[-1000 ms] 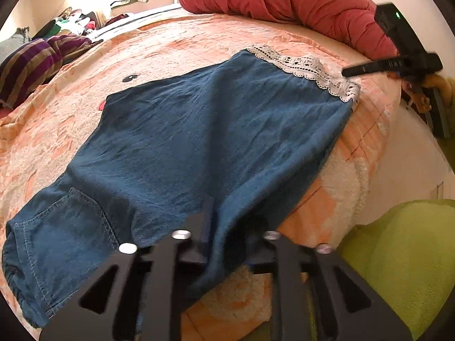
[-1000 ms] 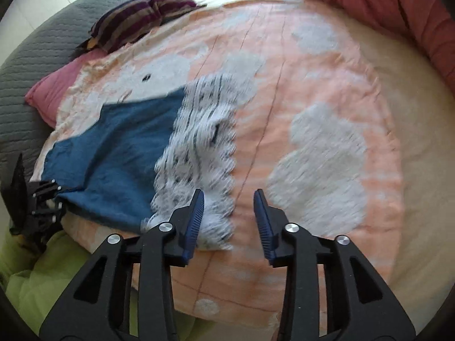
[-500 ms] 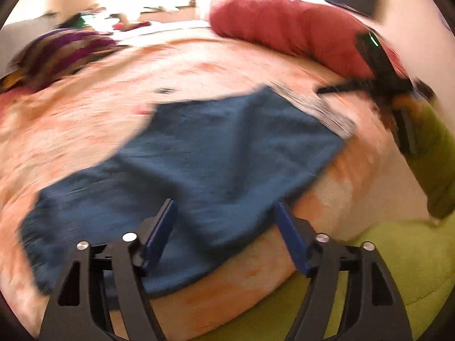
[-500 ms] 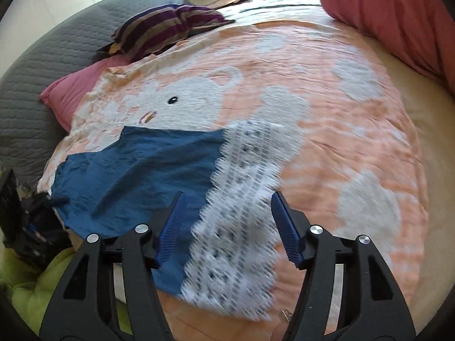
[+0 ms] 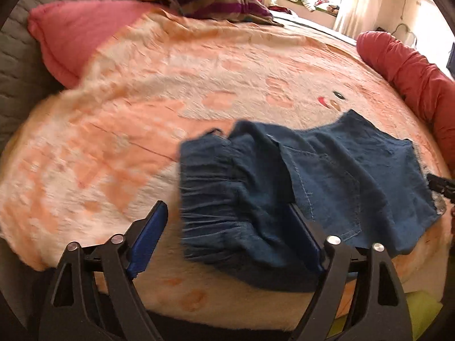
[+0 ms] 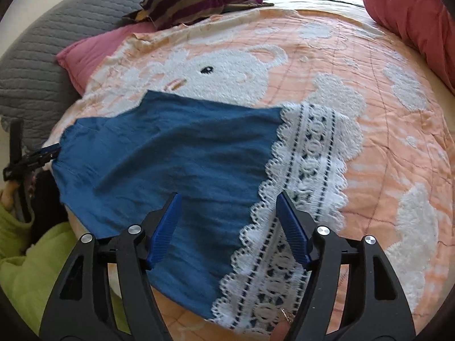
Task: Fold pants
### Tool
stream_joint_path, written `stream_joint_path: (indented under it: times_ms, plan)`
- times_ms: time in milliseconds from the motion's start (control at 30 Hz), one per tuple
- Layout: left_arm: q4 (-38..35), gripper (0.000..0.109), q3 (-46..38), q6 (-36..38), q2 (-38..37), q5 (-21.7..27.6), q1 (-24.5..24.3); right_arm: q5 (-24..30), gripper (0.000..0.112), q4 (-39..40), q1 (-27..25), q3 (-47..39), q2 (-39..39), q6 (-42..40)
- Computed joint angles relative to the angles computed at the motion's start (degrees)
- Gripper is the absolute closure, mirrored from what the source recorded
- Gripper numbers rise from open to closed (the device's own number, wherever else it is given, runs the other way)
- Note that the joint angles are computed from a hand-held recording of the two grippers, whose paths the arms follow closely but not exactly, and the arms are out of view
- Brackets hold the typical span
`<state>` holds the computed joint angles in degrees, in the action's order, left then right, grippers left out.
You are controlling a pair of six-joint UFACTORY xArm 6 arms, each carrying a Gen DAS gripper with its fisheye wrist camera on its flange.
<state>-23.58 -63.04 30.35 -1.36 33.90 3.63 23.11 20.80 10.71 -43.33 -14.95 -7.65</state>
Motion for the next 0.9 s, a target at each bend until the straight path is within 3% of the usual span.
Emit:
stream_joint_path:
  times_ms: [67,167,333,567,733,900]
  plan:
    - [1.69,0.063,1.09,-0.57,-0.32,-2.39,-0.38,0.29,0.05,-3.21,-0.28,0.61,-0.07,2.59]
    - [3.15,0.063,1.52,-1.3,-0.82,-4.03,0.81,-0.5,0.052,-2.14,-0.47,1.64,-0.29,2.11]
    - [0.15,0.06,-1.12,-0.71,1.4,-1.28,2.07,-0.35,0.047,-2.33,-0.23,1.28,0.24,1.77]
    - [-3.92,0.035,-1.74,2.47,-3.09,-5.34,0.89,-3.13,0.045,5.66,-2.96,1.39,-2.96,-3.9]
    - [-7.93,0.031,-9.07,5.22,0.7,-0.63,-2.48,-2.62,0.045,7.66,-8.1,-3.69,1.37,-5.01]
    - [-10.13,0.03,-21.87,6.61,11.58,8.91,-7.97,2.67,0.047,15.79,-11.48,-11.97,9.76,-11.46]
